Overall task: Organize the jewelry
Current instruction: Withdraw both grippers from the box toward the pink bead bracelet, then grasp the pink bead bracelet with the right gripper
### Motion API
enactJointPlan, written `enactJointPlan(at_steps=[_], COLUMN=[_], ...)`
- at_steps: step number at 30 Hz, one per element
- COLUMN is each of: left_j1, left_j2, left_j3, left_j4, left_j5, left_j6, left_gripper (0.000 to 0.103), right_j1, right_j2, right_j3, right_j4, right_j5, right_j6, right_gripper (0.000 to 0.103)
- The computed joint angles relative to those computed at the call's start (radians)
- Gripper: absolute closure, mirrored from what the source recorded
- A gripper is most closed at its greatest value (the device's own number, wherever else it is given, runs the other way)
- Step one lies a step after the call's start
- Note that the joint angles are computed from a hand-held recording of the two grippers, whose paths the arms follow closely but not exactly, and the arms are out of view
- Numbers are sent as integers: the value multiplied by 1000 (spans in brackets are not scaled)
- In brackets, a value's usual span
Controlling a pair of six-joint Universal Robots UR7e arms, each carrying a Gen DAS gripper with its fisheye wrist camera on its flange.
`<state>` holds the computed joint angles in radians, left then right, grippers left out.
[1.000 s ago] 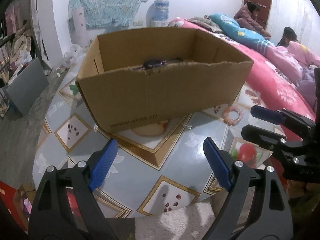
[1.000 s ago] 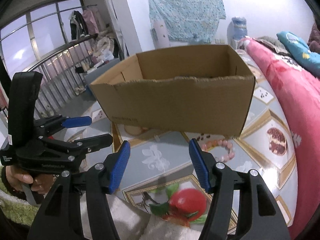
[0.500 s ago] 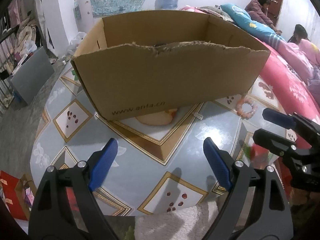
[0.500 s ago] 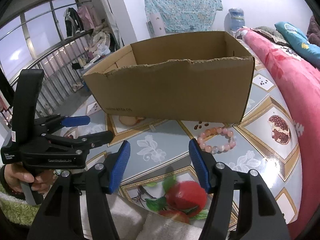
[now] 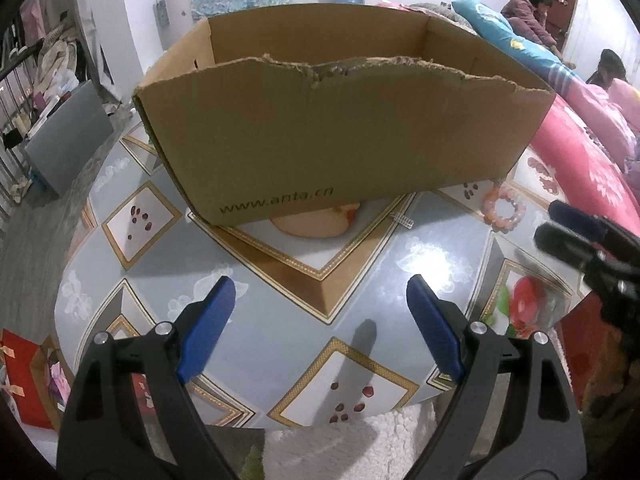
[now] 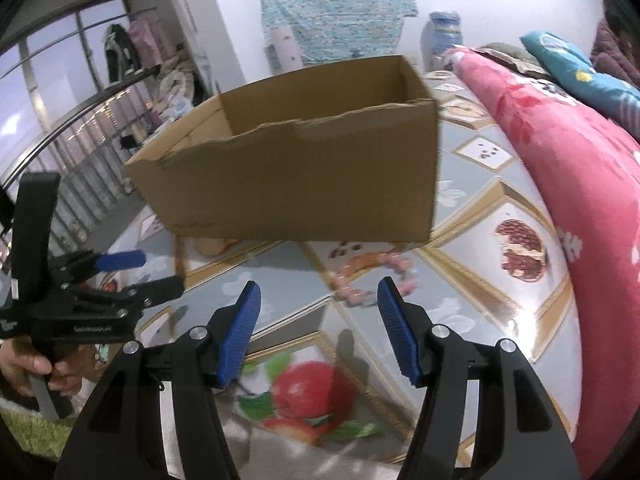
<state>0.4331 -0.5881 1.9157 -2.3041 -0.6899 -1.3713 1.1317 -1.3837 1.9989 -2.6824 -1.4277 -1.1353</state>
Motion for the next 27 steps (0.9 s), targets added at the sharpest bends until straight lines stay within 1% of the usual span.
enactJointPlan(at_steps=[4, 10, 12, 16, 21, 26, 27], left_j1=[13, 27, 29, 34, 37, 43, 45], left_j2=[11, 18, 19, 26, 36, 58, 62], left_j3=[-14, -30, -33, -49, -68, -97, -102], left_j4=[-2, 14, 19, 47, 73, 88, 91], left_j5=[-6, -22, -25, -28, -29, -28, -28], left_j6=[17, 26, 25, 21, 24, 35, 36], left_gripper=[20, 20, 19, 19, 19, 19, 19], right_j1=[-4, 4, 12, 32, 48, 54, 56], right_j2=[15, 37, 49, 85, 122, 137, 138], right_j3=[-20, -33, -40, -60, -88, -98, -98], right_j4=[0, -4, -4, -11, 2, 1, -1], right_j5=[-1, -13, -21, -62, -113, -138, -143], right_j6=[25, 3, -6, -2, 32, 33, 34], right_gripper=[43, 44, 45, 49, 51, 54, 56])
